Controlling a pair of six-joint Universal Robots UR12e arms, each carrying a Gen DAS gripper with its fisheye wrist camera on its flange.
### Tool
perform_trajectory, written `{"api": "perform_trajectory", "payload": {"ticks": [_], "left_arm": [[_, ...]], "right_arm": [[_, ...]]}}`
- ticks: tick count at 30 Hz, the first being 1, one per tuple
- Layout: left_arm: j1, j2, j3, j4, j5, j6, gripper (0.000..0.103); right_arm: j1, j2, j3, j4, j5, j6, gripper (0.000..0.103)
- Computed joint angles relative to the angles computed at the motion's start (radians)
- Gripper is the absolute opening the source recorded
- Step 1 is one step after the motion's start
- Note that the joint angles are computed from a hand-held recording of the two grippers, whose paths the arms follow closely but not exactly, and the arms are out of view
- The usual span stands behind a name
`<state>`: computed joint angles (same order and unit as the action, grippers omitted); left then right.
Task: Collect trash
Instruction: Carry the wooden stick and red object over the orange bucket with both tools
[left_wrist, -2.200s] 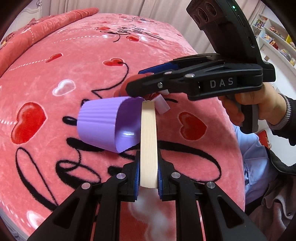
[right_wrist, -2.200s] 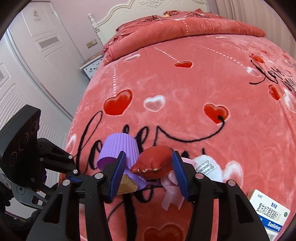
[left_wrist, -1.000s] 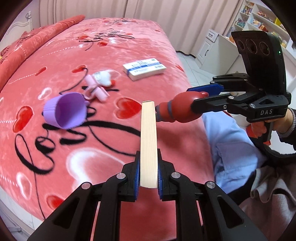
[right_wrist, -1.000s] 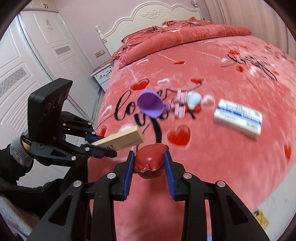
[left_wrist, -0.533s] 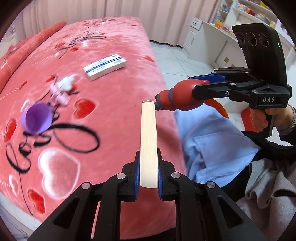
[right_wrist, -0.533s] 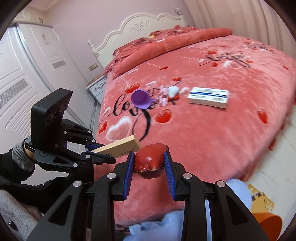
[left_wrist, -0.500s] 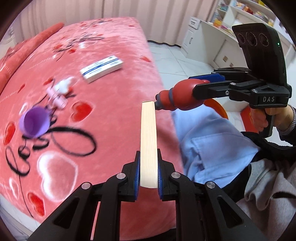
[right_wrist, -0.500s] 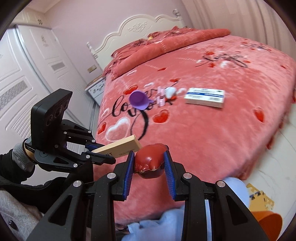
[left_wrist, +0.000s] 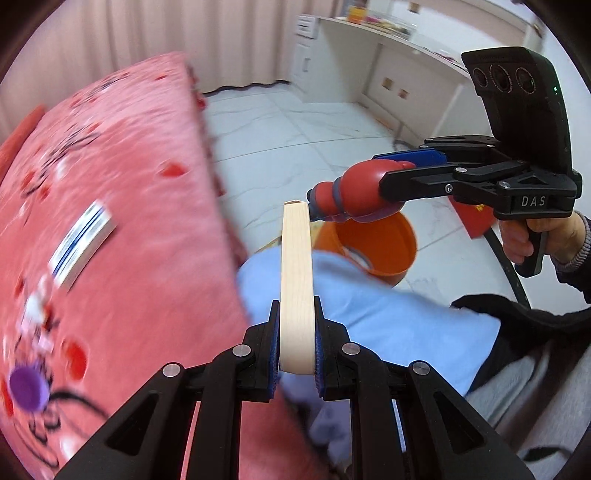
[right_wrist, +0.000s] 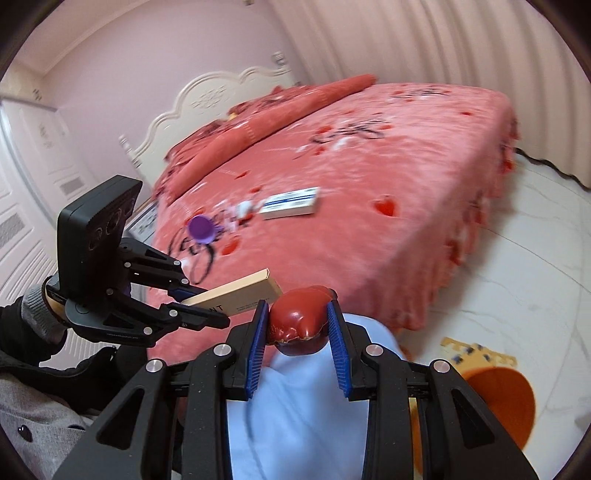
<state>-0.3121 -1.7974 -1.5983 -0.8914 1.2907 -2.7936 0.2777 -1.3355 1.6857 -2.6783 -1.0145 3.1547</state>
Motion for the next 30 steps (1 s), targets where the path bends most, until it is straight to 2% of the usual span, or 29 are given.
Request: {"api": "perform_trajectory", "payload": {"ticks": [15,22,30], "left_arm": [[-0.115,-0.213,0.263,-0.155,-0.095,0.168,0.017],[-0.144,-0.292,0.350,-0.220,-0.128,0.186,0.017],[-0.164,-0.362,0.425,-0.293,-0.114,0.190,0.017]], "right_arm": [[-0.159,-0.136,0.220,-0.083,-0.125,0.161,0.032],[-0.219,-0.158,0.287,-0.084,-0.144,0.211,0.032],[-0.259,-0.159,0.331,-0.083,-0.146,0.245,0.032]]}}
